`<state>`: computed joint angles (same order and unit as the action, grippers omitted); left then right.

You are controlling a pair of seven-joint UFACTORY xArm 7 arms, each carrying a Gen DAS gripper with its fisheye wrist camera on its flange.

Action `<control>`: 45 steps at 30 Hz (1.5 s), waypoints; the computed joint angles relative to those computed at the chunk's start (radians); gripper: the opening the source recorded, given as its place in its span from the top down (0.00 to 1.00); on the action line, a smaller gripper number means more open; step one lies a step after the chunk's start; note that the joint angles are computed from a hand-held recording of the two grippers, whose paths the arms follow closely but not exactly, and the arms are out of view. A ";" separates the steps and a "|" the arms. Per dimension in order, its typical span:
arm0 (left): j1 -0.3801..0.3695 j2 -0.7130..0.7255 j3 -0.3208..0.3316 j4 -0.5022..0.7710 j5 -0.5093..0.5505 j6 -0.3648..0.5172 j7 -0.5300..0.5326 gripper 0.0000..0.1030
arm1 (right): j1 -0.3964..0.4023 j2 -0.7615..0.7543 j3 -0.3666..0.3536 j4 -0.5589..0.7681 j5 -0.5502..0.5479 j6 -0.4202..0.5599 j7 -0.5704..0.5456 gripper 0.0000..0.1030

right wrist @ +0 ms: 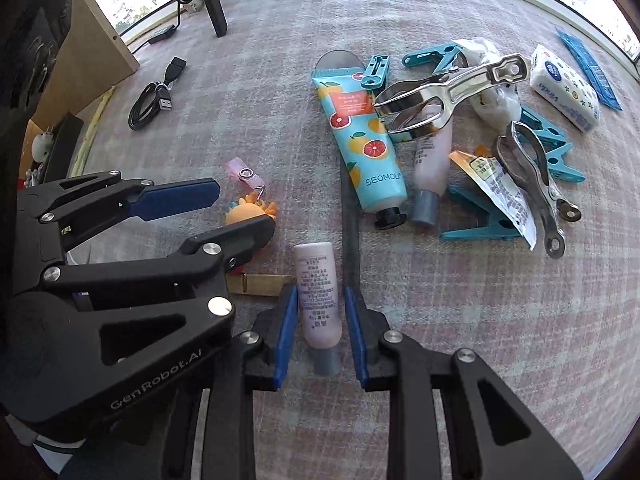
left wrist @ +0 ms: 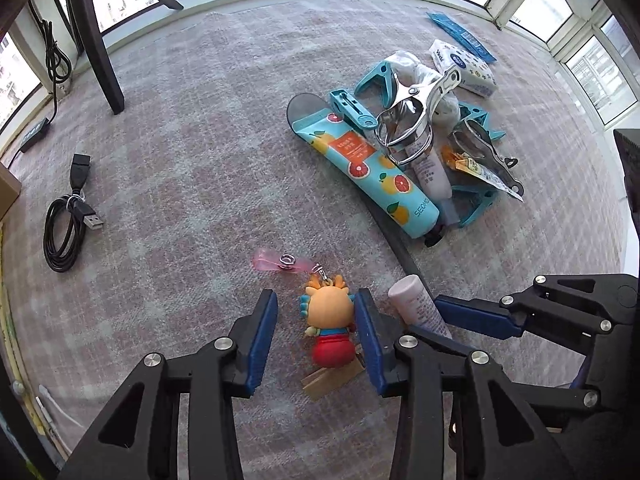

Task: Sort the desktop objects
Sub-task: 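Grasp the pink bottle with right tool while left tool grasps the orange toy figure, then carry pink bottle and orange toy figure into the black tray and open both tools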

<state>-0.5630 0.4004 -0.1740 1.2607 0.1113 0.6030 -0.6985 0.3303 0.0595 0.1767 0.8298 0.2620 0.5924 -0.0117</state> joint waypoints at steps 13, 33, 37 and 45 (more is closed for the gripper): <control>0.005 -0.062 -0.005 -0.083 -0.015 -0.041 0.002 0.78 | -0.024 -0.063 -0.021 -0.053 0.108 0.007 -0.043 0.81; 0.132 -0.521 -0.030 -0.460 0.030 -0.083 -0.100 0.78 | 0.084 -0.122 0.047 0.059 -0.024 0.016 0.156 0.80; 0.173 -0.726 -0.026 -0.608 -0.011 -0.035 -0.075 0.78 | 0.143 -0.077 0.085 0.142 -0.079 0.019 0.226 0.80; 0.279 -1.207 0.015 -0.886 -0.048 0.169 -0.021 0.78 | 0.290 0.122 0.140 0.417 -0.203 0.053 0.357 0.80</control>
